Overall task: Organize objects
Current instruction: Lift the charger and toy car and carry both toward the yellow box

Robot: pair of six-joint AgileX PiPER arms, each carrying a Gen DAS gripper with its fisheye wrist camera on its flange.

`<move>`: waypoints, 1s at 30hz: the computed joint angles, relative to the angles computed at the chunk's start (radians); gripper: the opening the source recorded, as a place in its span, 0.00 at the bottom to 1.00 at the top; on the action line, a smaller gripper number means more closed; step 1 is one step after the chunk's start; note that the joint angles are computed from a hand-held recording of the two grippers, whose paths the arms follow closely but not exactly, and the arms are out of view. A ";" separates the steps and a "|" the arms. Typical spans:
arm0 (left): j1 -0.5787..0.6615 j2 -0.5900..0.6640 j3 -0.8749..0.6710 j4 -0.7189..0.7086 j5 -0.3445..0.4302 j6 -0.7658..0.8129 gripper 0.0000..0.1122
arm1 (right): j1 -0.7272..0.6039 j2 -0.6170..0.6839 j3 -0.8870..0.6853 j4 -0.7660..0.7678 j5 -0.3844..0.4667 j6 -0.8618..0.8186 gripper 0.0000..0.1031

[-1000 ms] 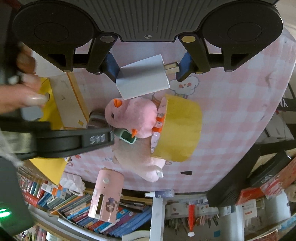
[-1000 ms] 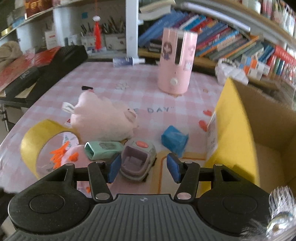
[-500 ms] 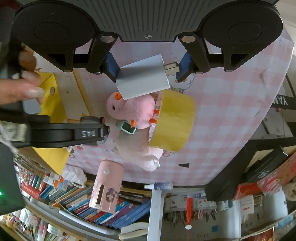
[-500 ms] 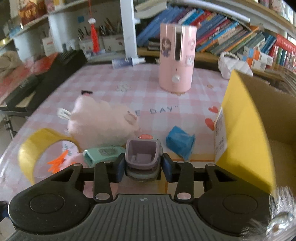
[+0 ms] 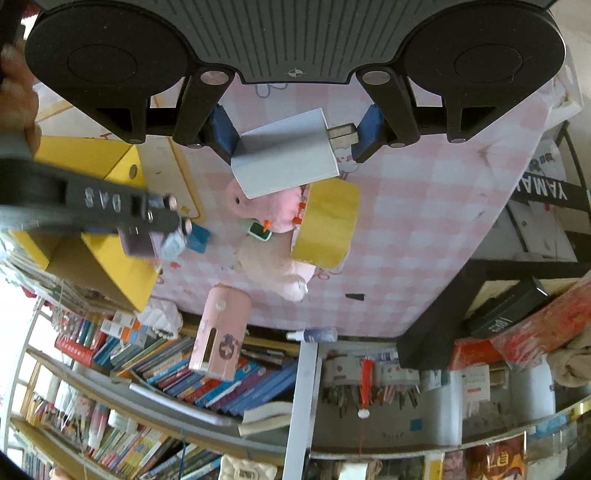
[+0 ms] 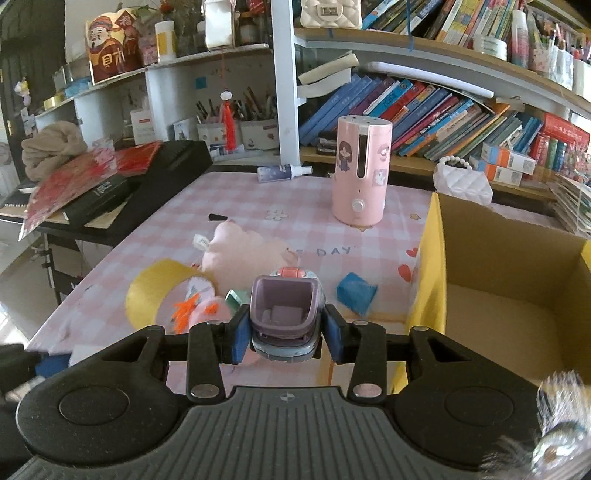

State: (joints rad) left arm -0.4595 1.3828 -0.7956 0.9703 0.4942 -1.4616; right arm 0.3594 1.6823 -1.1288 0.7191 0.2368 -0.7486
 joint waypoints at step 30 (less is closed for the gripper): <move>-0.371 -0.182 0.112 0.016 0.146 -0.023 0.58 | -0.043 -0.501 0.508 -0.530 0.028 0.678 0.37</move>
